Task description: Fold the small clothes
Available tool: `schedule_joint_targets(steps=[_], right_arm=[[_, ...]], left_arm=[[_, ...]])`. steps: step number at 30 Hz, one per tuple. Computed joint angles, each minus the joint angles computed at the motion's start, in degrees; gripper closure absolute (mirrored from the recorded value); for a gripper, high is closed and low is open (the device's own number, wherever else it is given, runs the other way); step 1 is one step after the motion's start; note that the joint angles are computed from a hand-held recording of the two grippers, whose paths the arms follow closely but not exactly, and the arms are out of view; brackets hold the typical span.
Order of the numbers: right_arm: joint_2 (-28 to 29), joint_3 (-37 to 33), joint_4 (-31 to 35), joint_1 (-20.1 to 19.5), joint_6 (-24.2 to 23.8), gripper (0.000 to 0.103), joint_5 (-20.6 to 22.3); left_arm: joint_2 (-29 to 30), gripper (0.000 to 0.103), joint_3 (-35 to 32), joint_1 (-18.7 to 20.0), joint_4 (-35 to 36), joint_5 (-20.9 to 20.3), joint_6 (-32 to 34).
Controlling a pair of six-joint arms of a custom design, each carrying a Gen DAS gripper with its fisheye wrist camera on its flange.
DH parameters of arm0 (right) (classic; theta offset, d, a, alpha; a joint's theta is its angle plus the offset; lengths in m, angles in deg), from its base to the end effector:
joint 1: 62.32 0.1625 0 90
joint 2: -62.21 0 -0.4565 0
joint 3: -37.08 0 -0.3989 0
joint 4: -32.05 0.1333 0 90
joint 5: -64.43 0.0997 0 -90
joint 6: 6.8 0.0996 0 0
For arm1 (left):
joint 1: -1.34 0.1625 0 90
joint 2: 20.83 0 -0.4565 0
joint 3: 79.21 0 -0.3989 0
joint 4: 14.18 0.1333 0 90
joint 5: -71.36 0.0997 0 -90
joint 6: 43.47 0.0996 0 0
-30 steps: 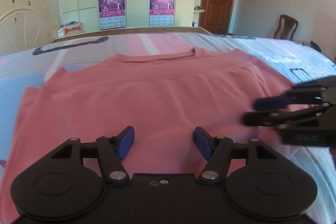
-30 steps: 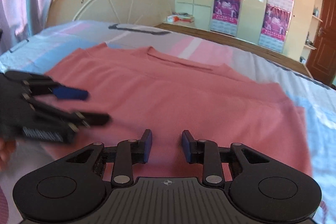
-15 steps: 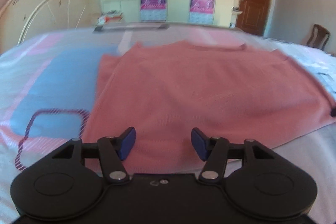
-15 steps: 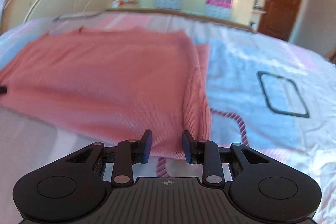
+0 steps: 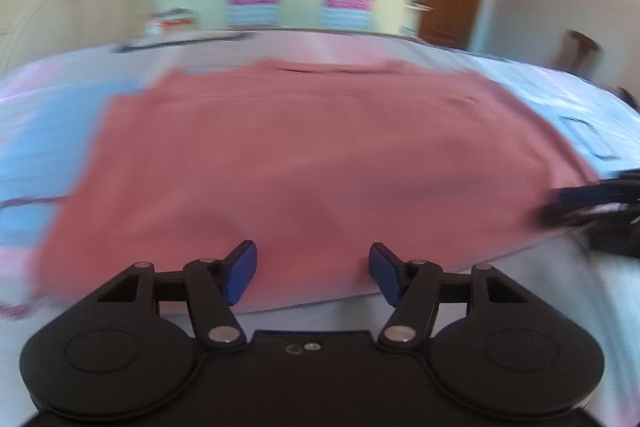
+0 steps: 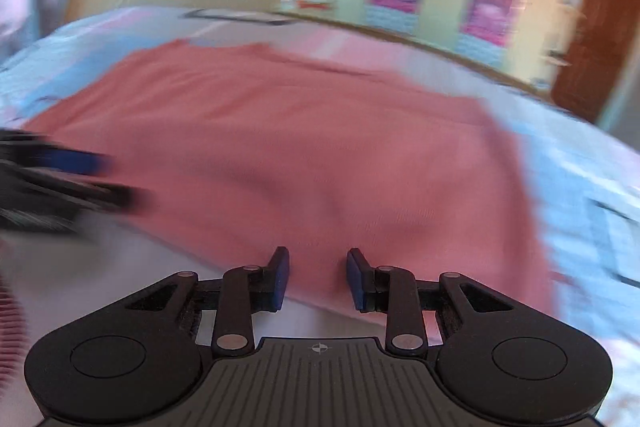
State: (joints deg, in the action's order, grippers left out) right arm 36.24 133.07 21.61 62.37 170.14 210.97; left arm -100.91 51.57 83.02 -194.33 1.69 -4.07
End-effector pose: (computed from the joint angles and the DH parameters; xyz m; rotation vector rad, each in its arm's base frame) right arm 0.3193 -0.3731 -0.1103 0.4024 -2.1594 0.8871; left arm 0.0985 -0.4870 0.2947 0.8726 2.3739 -0.7506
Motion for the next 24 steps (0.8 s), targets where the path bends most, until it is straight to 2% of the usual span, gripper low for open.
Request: schedule_joint_targets(steps=[2,3,5,7,8,10,11,13,15,17,20,23,24], right_arm=[[-2.4,3.1,0.3,-1.4,5.9,0.073,4.6],[-3.5,4.5,1.5,-2.4,8.7,0.073,5.3],[-6.7,8.1,0.2,-3.7,8.3,0.073,2.0],[-7.1,8.6,-1.0,-2.8,5.5,0.073,3.8],[-7.4,8.9,-1.7,-2.7,5.7,0.073,4.5],[-7.9,9.5,0.7,-4.8,9.9,0.075,1.5],[-8.0,9.8,-0.3,-5.0,9.0,0.075,1.3],[-8.1,8.8,1.4,-4.0,10.0,0.075,2.1],[-9.1,10.2,-1.6,-2.7,9.0,0.075,3.5],[-7.3,8.9,2.5,-3.5,12.9,0.075,3.4],[-6.7,7.7,5.0,-3.2,13.3,0.075,4.0],[-7.8,9.0,0.0,-2.0,10.1,0.075,5.1],[-7.5,8.8,0.8,-2.2,11.0,0.075,5.2]], left_arm=[[-0.5,0.042,-2.3,3.0,1.0,0.0,0.0],[-1.0,0.042,-3.3,4.4,2.2,-1.6,-0.2],[-1.5,0.043,-3.8,4.1,2.2,0.0,-0.2],[-1.7,0.043,-3.8,3.7,1.4,1.0,-0.9],[-1.5,0.043,-4.0,3.6,1.7,1.8,-1.7],[-1.4,0.043,-4.3,3.8,2.3,2.2,-2.6],[-1.5,0.044,-4.1,3.1,2.3,3.2,-2.8],[-1.9,0.044,-4.1,2.5,2.4,3.3,-3.2],[-1.4,0.044,-4.3,2.7,2.6,4.0,-3.0],[-1.3,0.044,-4.4,3.4,2.5,3.4,-2.2],[-1.6,0.044,-4.3,3.0,2.5,4.0,-2.4],[-1.2,0.045,-4.7,3.5,1.4,3.4,-3.3],[-1.0,0.045,-5.2,3.8,2.3,3.5,-3.6]])
